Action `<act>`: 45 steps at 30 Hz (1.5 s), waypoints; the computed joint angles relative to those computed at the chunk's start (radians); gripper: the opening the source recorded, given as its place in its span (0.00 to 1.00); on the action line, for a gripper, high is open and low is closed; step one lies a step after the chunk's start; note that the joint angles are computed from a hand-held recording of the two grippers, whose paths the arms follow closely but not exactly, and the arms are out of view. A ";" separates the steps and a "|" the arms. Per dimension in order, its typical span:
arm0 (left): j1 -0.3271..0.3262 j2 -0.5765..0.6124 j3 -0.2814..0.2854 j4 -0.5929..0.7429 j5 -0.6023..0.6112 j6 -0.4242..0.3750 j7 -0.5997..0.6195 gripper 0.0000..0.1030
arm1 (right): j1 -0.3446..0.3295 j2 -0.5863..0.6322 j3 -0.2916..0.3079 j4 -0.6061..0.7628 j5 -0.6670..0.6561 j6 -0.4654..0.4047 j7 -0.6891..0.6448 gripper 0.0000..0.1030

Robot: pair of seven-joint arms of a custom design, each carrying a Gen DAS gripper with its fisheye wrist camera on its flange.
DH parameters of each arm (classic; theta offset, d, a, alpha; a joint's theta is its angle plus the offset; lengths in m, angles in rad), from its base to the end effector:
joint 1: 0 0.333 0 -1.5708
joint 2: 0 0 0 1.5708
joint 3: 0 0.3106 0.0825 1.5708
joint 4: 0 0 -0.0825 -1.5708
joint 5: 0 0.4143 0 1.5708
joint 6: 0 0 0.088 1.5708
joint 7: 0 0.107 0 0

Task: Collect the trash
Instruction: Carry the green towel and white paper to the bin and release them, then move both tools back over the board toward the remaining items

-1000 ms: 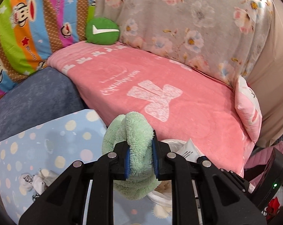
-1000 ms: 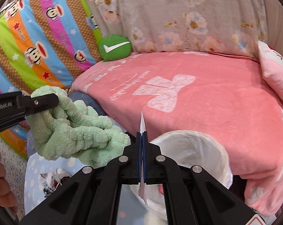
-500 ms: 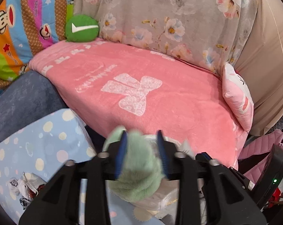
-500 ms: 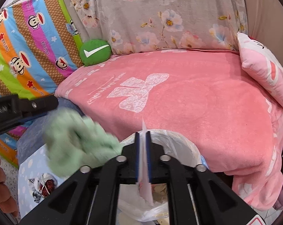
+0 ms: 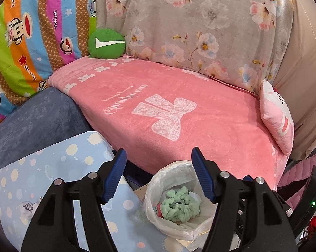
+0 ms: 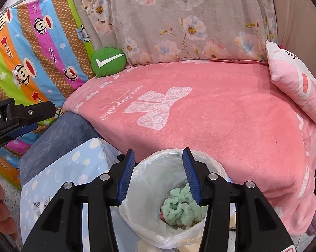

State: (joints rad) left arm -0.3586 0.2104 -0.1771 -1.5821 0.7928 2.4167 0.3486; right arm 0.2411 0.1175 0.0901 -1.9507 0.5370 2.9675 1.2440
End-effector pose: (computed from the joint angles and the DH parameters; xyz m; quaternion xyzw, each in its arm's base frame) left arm 0.6109 -0.3448 0.5769 -0.7179 0.5489 -0.3160 0.2888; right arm 0.6321 0.1782 0.5004 -0.6826 0.5777 -0.1821 0.4089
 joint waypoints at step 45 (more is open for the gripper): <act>0.263 -0.552 -0.040 -0.750 -0.074 0.034 -0.205 0.59 | 0.193 0.040 0.077 0.009 -0.156 -0.072 0.039 0.67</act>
